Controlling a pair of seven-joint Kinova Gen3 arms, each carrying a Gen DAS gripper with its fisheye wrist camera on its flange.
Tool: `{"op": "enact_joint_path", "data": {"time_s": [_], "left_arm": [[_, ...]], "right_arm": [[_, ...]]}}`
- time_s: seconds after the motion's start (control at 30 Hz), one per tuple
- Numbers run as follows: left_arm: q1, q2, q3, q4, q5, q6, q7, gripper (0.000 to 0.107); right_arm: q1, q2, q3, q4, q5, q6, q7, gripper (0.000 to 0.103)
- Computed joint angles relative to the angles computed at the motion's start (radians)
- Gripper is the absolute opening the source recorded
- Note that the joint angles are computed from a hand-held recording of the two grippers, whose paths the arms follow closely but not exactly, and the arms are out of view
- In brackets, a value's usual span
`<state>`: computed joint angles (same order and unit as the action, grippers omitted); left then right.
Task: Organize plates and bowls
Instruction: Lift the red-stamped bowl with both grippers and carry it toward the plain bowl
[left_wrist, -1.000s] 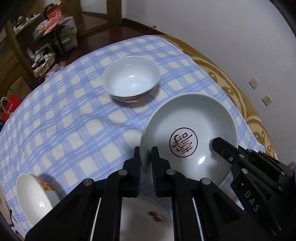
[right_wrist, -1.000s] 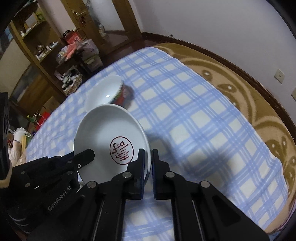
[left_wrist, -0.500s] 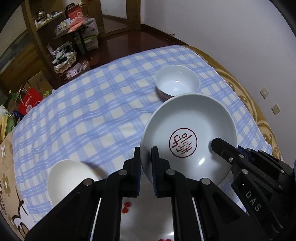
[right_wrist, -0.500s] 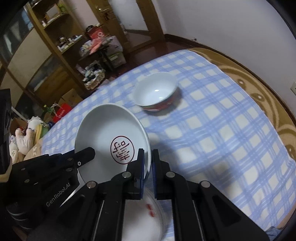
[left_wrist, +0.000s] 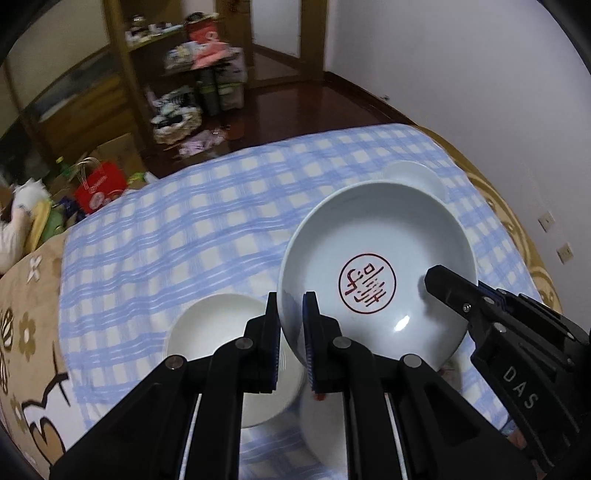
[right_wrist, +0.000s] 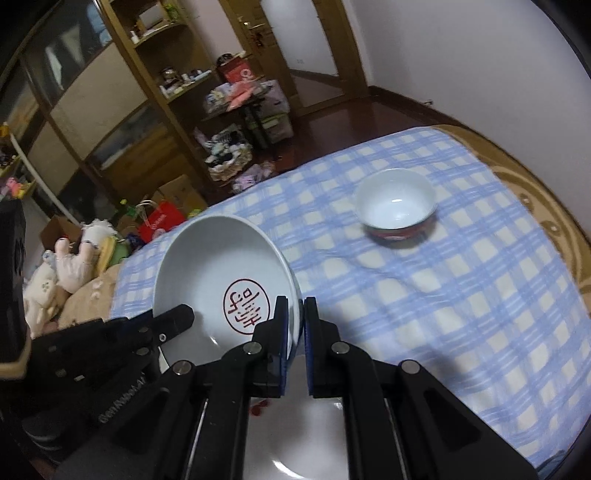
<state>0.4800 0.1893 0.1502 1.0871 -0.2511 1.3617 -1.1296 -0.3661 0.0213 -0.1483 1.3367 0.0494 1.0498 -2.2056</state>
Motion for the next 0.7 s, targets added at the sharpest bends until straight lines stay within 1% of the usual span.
{"op": "enact_joint_path", "data": {"time_s": [0.1,0.2,0.3,0.43,0.53,0.63,0.7], "left_arm": [[-0.05,-0.049,-0.012,0.058,0.051,-0.027,-0.018,0.011],[-0.082,-0.079,-0.012,0.099,0.062,-0.041,-0.02,0.011],[-0.114,-0.117,-0.013,0.154,0.067,-0.074,-0.012,0.011],[-0.162,-0.144,-0.012,0.198,0.103,-0.089,-0.057,0.011],[-0.193,-0.168,-0.015,0.232,0.134,-0.109,-0.091,0.011],[-0.214,-0.173,-0.013,0.243,0.146,-0.11,-0.106,0.011],[-0.234,-0.17,-0.022,0.254,0.177,-0.113,-0.121,0.011]], "right_arm": [[-0.023,0.012,-0.016,-0.012,0.013,-0.009,0.003,0.009],[-0.033,0.025,-0.018,-0.016,-0.02,-0.023,0.014,0.009],[-0.054,0.037,-0.025,-0.02,-0.02,-0.034,0.004,0.009],[-0.089,0.055,-0.031,-0.036,0.008,-0.031,-0.035,0.009],[-0.105,0.065,-0.031,-0.048,0.011,-0.032,-0.041,0.009],[-0.114,0.074,-0.029,-0.048,0.006,-0.043,-0.038,0.009],[-0.129,0.083,-0.03,-0.048,0.024,-0.044,-0.057,0.009]]}}
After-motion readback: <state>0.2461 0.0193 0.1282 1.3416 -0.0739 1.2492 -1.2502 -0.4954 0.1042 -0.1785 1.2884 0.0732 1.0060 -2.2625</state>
